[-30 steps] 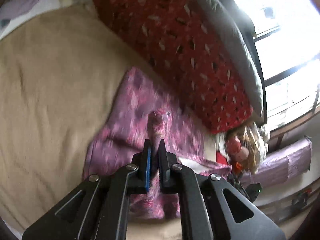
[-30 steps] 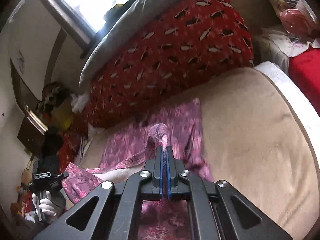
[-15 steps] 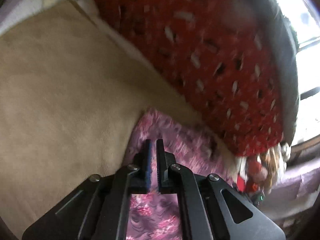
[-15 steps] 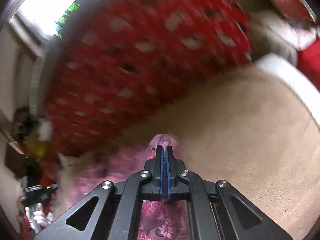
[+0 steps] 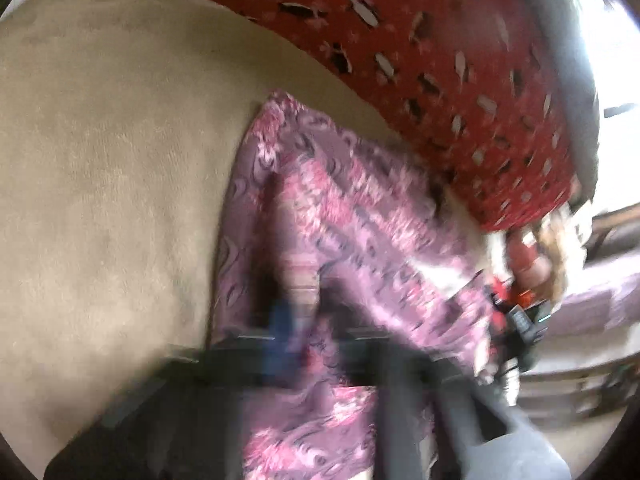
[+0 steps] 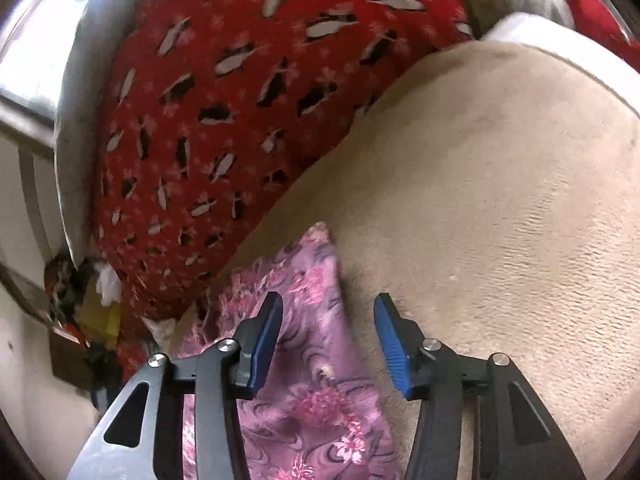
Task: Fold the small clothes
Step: 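Grasp the shirt hem with the left gripper while the right gripper grasps the hem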
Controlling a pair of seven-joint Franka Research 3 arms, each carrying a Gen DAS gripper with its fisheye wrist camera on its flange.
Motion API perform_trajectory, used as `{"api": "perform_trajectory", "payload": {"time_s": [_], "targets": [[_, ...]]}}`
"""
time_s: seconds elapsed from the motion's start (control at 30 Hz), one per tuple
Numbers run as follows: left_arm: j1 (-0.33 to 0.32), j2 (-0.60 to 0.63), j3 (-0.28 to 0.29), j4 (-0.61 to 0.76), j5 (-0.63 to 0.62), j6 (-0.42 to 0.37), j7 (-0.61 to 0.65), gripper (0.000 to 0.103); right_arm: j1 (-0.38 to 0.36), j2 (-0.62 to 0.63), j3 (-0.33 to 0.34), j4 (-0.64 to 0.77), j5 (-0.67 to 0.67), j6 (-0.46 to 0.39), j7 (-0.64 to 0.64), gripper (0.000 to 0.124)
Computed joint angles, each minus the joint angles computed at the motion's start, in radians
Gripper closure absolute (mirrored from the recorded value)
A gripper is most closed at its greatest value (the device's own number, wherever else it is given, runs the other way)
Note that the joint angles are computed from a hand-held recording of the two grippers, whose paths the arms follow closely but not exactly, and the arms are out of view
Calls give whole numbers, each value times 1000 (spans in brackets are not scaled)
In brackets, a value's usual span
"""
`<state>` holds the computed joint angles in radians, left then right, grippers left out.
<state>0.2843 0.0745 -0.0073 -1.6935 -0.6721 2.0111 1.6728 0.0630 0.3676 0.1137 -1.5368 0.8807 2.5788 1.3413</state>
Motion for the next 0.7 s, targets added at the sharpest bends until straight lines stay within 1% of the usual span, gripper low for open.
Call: {"api": "perform_trajectory", "payload": {"time_s": [0.03,0.07,0.1,0.17,0.2,0.27,0.3,0.33,0.4,0.43,0.5,0.53,0.57,0.6,0.63,0.67,0.7], "targets": [[-4,-22,-2,-25,7,33,-6,101,9,-5,-5,5,-35,-9,-15,118],[-6,-51,0,-54,0,68,0,101,25,-22,-12,-6,-76,15,-30,118],[-9,-86,5,-85,-19,106,21,101,25,-37,-7,-18,-73,37,-59,118],[-20,-128,21,-116,-65,166,55,101,10,-71,21,-28,-5,77,-165,119],[-26,-142,31,-119,-99,196,70,101,8,-77,24,-21,20,83,-193,119],[-40,-135,38,-105,-103,257,64,101,14,-74,24,8,48,103,-226,119],[-46,-120,38,-90,-97,294,53,101,22,-62,19,32,44,116,-216,119],[-48,-101,39,-73,-93,309,39,101,26,-51,15,50,42,124,-204,119],[-50,-45,30,-30,-65,341,-12,101,28,-10,12,97,42,144,-162,119],[-51,-16,21,-13,-32,356,-48,101,31,13,8,118,28,147,-129,119],[-50,49,5,24,46,351,-136,101,56,69,-28,164,-71,128,-1,119],[-50,75,-2,33,94,346,-182,101,71,110,-54,198,-141,91,89,119],[-46,100,-8,40,131,333,-216,101,77,135,-68,220,-188,56,149,118],[-43,129,-15,56,171,306,-248,101,91,167,-97,252,-256,-4,239,117],[-33,139,-27,52,169,304,-254,100,82,190,-91,273,-321,-49,314,114],[-17,125,-40,24,132,333,-240,99,63,190,-68,259,-317,-44,322,115],[-5,114,-48,15,105,333,-227,99,68,161,-71,210,-274,13,302,114]]}}
